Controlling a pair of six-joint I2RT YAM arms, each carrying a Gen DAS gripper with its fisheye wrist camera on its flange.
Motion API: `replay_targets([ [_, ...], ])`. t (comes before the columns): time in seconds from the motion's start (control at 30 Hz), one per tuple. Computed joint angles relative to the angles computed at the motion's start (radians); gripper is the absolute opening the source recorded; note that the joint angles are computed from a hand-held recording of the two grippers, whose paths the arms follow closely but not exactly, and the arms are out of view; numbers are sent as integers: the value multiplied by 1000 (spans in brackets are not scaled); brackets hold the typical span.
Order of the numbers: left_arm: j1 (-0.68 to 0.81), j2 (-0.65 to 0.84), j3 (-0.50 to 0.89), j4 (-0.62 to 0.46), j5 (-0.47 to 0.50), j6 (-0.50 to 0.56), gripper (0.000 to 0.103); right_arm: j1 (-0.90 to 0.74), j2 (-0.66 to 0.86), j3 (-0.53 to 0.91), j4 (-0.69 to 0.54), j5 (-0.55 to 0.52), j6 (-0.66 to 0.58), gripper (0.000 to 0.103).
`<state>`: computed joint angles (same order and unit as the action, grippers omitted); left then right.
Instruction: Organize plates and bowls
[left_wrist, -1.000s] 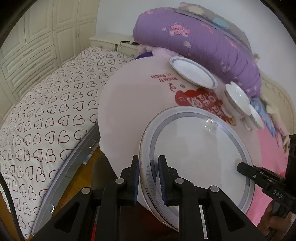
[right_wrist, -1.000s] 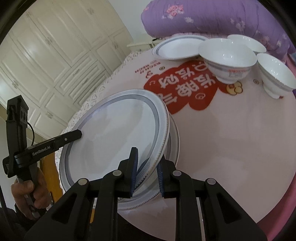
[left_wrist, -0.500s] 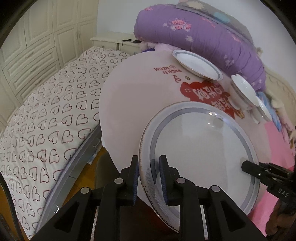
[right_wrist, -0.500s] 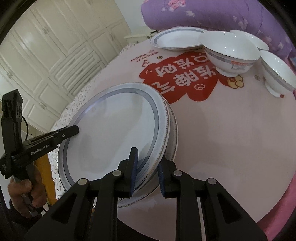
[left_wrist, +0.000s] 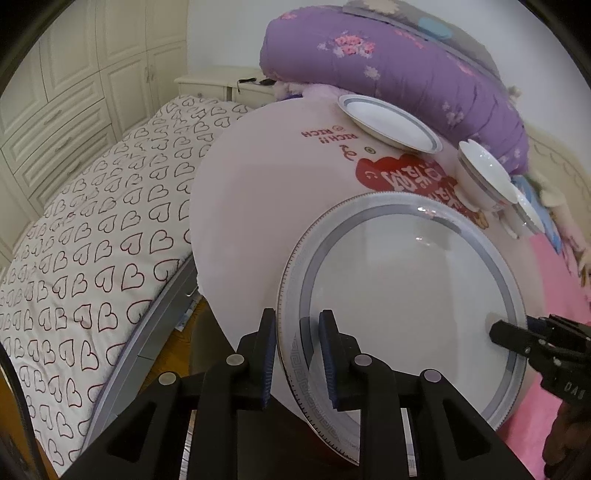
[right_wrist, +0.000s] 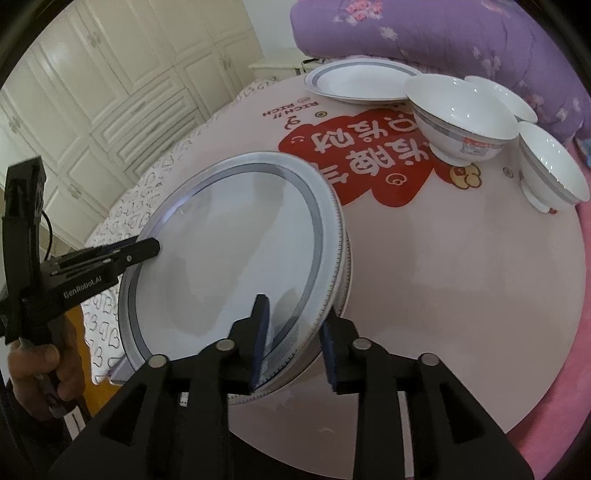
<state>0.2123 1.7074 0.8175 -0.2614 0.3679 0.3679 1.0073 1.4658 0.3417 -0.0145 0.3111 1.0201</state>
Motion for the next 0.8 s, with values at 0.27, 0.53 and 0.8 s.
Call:
replay_targets([
  [0.27,0,-52,-57,58,-28,-1,20,16,5,29,-29,-6,13,60],
  [0.53,15,-31,-31,18,0,9,24,24,-31,53,-106,36,12,67],
  [0.8,56,-20,48,-48,35,-1,99,-63,-151,-81,86,-12,-29,103],
])
